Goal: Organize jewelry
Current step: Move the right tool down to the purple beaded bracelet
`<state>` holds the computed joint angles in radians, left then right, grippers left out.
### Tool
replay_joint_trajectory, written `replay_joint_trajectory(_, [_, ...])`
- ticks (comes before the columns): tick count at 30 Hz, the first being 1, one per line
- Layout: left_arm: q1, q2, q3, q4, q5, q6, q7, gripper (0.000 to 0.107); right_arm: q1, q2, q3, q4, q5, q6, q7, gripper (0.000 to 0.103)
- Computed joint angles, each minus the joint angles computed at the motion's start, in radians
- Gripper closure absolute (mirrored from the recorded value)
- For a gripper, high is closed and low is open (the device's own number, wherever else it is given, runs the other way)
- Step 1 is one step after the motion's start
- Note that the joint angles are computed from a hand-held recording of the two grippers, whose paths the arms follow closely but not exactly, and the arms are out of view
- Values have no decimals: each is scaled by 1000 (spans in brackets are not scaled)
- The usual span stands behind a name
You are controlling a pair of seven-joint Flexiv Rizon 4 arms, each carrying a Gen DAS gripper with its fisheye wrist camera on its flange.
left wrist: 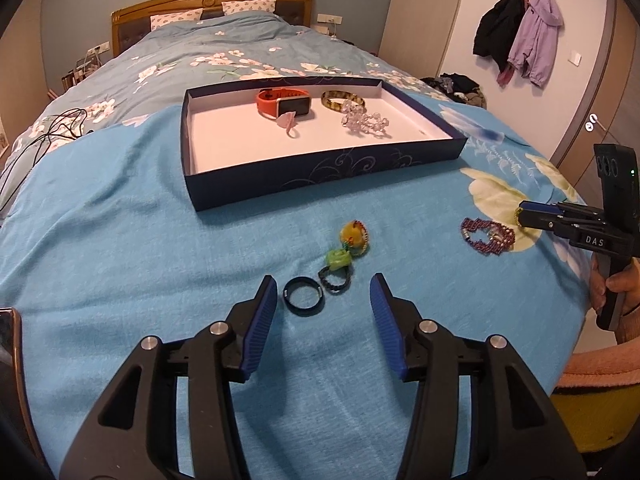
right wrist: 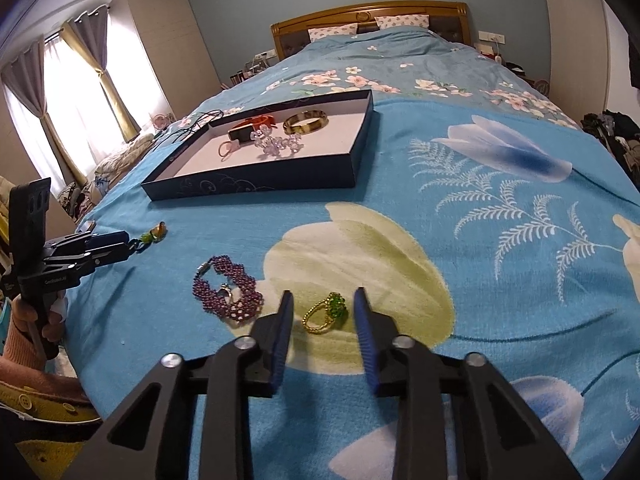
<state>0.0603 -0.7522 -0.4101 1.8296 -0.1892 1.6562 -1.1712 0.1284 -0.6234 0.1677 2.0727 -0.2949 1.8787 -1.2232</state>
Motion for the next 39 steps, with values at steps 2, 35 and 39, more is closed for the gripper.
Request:
replay_joint_trajectory(2, [-17, 4, 23, -6, -4, -11, -6, 59, 35, 2, -35, 0, 18, 2, -5, 88])
replay_joint_trajectory(35, [-86, 12, 107, -19, -17, -28, -20, 68, 72, 7, -19, -17, -78, -28, -104, 52])
replay_joint_trajectory(39, [-89, 12, 110, -20, -17, -28, -19, 68, 31, -9, 33, -31, -74, -56, -107, 53])
